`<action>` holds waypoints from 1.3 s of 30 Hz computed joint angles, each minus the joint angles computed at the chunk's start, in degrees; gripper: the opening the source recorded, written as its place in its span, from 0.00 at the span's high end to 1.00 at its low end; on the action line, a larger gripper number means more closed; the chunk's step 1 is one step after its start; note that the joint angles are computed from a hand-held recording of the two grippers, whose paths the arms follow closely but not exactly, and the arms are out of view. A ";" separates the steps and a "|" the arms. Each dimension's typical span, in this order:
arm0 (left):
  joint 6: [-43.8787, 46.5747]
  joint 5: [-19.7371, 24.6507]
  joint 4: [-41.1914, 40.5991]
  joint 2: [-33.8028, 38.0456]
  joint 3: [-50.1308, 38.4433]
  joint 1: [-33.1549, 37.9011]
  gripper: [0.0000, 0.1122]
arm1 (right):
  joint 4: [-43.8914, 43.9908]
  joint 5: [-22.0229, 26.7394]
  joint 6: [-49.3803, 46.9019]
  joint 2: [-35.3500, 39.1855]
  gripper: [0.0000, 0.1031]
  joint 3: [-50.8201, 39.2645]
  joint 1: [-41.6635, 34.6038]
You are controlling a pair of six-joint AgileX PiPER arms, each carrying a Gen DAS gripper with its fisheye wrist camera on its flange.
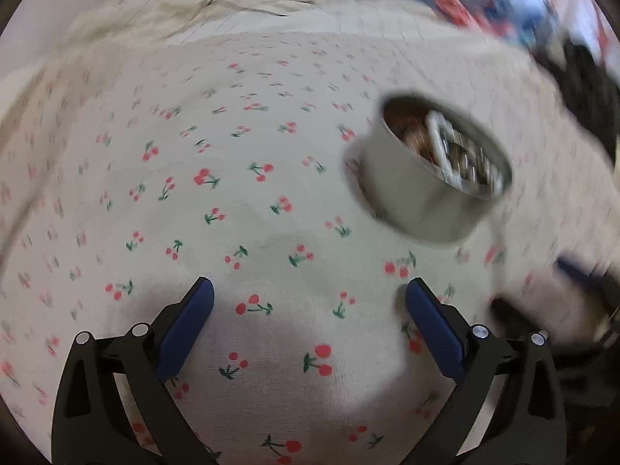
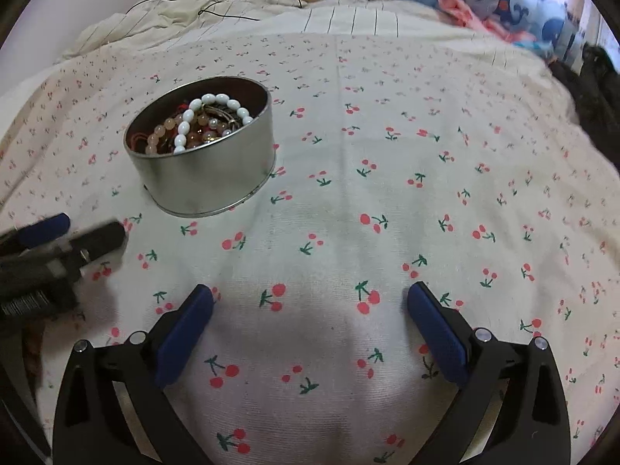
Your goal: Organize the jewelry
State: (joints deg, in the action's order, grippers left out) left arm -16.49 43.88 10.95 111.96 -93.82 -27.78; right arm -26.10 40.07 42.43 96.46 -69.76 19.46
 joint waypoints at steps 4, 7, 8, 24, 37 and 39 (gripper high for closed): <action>1.65 1.77 -1.26 1.41 -2.63 0.42 0.15 | 2.98 -0.49 -0.91 1.11 0.07 -1.23 -1.76; 1.16 2.35 -0.63 2.08 -3.36 0.39 0.15 | 1.05 0.16 1.13 1.47 0.07 -1.45 -0.83; 1.22 2.35 -0.74 2.46 -3.68 0.42 0.15 | 0.55 0.20 1.50 1.38 0.07 -1.31 -0.66; 2.14 1.48 -2.12 1.83 -2.46 1.09 0.15 | 0.55 -0.20 1.57 1.08 0.07 -0.85 -0.79; 4.41 2.61 -3.26 2.82 -4.11 1.40 0.15 | 0.39 -0.26 1.78 1.04 0.07 -0.78 -0.73; 6.73 2.47 -4.26 2.85 -4.20 1.76 0.15 | 0.42 -0.37 1.78 1.00 0.07 -0.72 -0.77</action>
